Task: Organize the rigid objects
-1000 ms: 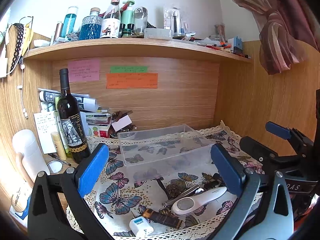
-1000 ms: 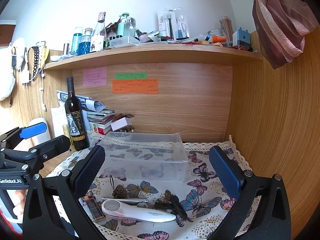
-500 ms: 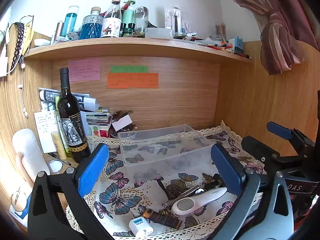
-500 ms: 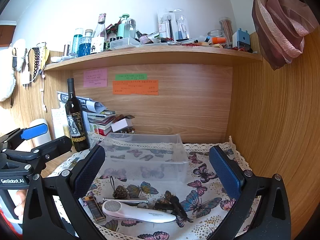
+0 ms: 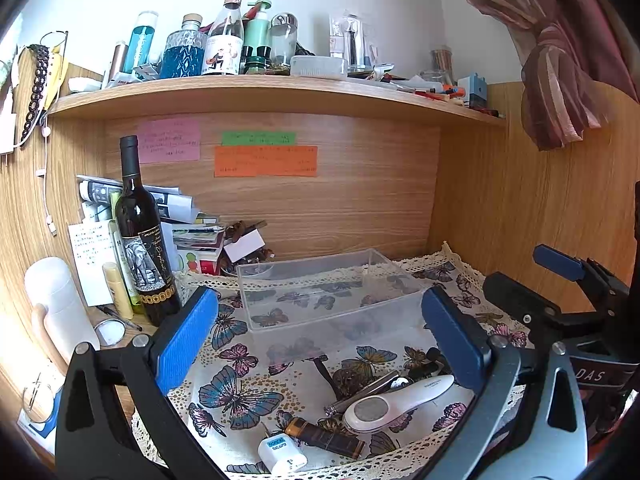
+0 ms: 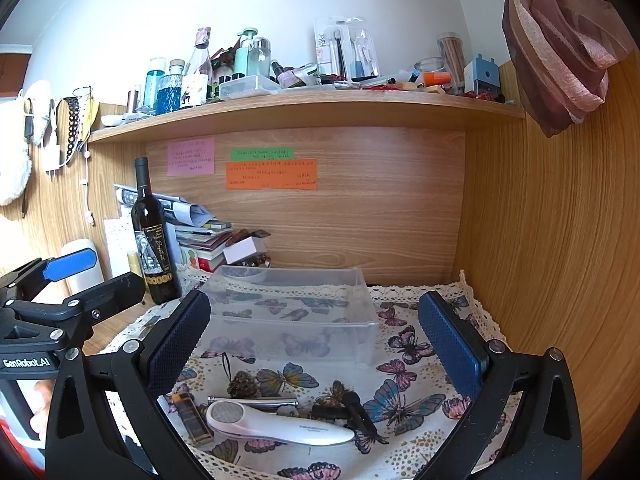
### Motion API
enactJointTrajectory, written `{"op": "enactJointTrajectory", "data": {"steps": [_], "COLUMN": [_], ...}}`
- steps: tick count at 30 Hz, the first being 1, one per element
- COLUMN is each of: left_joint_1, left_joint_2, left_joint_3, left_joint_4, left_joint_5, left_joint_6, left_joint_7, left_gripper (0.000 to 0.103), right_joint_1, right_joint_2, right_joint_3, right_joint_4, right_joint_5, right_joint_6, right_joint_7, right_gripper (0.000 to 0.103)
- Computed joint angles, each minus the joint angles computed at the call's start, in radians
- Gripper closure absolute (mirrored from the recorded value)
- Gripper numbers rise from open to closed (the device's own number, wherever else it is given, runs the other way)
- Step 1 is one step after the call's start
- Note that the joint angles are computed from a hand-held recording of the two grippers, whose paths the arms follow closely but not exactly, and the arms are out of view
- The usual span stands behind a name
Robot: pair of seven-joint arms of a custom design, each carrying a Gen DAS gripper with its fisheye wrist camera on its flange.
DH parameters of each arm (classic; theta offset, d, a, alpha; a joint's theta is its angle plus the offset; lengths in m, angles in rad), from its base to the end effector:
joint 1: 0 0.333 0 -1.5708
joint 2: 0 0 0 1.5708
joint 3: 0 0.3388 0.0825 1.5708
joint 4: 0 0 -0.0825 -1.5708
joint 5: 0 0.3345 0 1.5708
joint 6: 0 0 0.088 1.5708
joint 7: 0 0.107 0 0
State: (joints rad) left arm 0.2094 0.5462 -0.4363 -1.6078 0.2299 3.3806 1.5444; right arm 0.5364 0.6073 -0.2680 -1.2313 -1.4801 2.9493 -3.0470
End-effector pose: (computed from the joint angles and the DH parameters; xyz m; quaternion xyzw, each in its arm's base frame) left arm 0.6853 -0.0967 0.5388 -0.4934 0.6310 -0.4897 0.3445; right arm 0.6560 0.3148 0.5286 -0.5804 0.5268 -0.4256 0.4522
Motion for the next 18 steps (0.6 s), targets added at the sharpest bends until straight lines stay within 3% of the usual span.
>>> {"op": "enactJointTrajectory", "data": {"steps": [18], "left_joint_1": [-0.001], "left_joint_2": [0.015], "left_joint_3": [-0.004], "left_joint_4": [0.023], "left_joint_5": [-0.009], "left_joint_6": [-0.011], "left_joint_7": [0.014], "left_gripper": [0.0], "right_joint_1": [-0.002], "right_joint_2": [0.003], "right_joint_3": [-0.001], "right_joint_4": [0.006], "right_joint_5": [-0.027], "right_joint_6": [0.002], "right_joint_7": [0.027], "right_gripper": [0.0]}}
